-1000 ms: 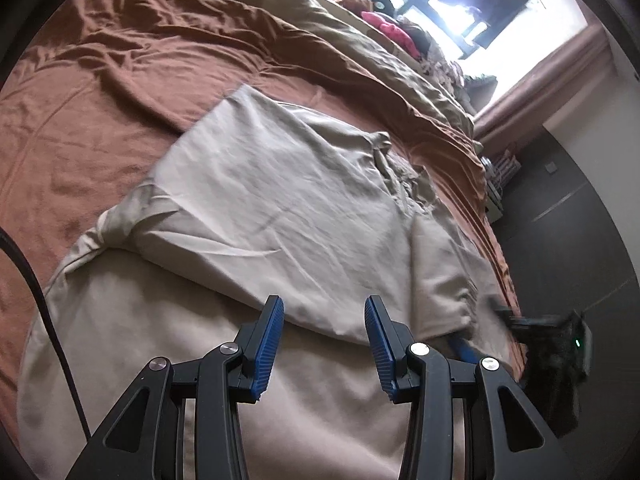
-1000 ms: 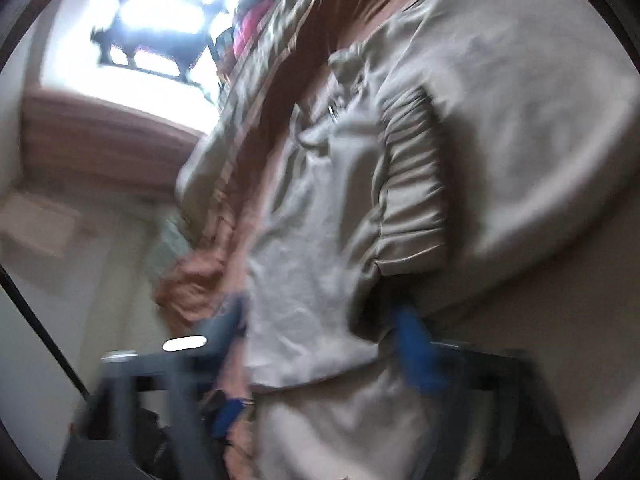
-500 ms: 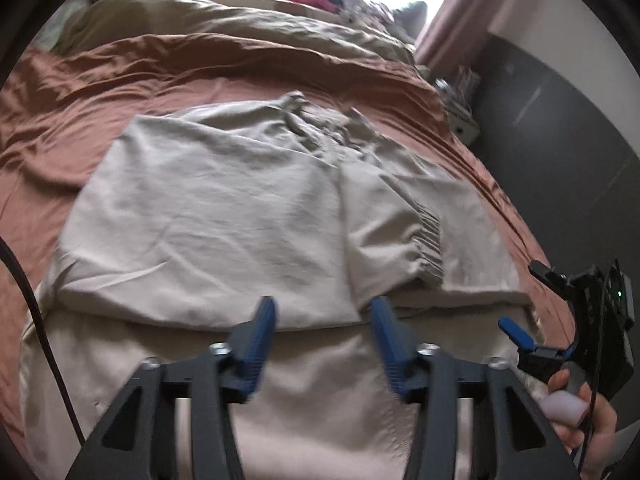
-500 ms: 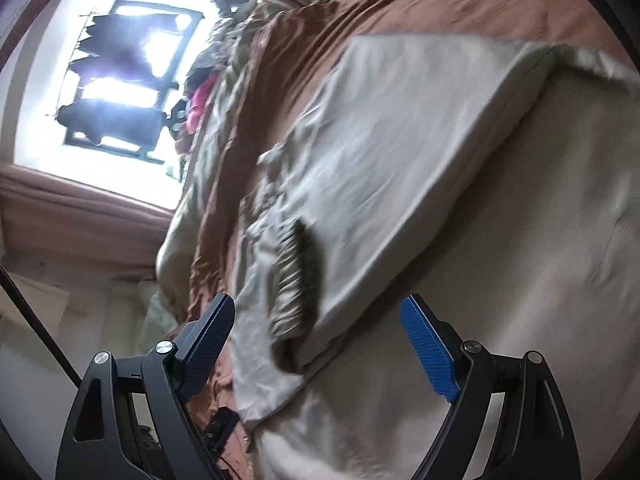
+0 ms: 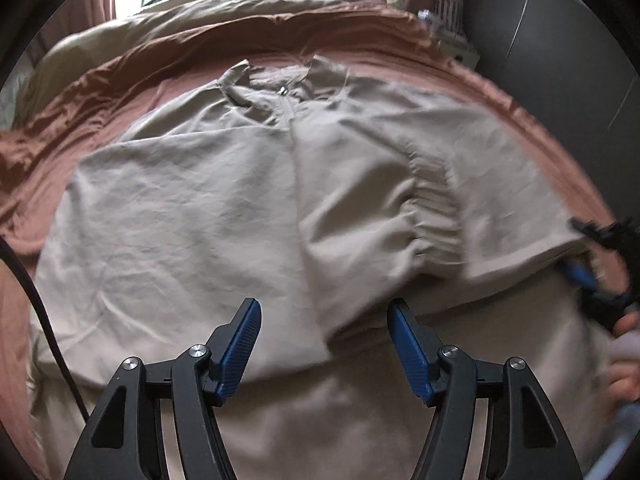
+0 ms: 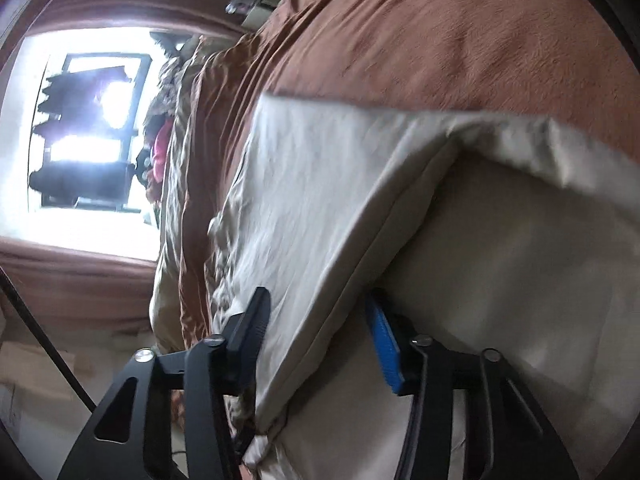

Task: Fold large clothes
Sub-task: 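Grasp the folded sleeve's elastic cuff with the left tool and lift it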

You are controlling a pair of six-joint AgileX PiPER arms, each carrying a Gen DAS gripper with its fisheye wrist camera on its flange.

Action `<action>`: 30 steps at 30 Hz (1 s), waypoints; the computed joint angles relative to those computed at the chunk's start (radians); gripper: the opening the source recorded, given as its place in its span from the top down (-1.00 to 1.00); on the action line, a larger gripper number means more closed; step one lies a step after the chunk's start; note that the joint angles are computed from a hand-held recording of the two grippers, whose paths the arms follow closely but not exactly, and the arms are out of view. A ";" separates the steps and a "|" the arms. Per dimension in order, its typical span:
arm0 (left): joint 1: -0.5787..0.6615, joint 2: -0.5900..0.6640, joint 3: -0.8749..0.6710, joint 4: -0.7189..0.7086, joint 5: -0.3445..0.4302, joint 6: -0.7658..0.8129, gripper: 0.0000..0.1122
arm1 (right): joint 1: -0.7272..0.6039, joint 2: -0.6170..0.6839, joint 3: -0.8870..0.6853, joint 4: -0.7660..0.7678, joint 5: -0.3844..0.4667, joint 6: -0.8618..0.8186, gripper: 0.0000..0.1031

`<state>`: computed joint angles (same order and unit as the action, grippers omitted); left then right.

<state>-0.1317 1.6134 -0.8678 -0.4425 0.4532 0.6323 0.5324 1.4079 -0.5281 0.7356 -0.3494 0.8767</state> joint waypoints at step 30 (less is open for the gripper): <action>0.477 0.190 -0.255 -0.418 0.465 0.117 -0.25 | 0.469 0.206 0.090 0.459 -0.488 0.141 0.72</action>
<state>0.3458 1.8030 -1.1227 -0.8609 0.9177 0.7490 1.0015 1.6140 -0.4380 1.1949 -0.8377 1.0179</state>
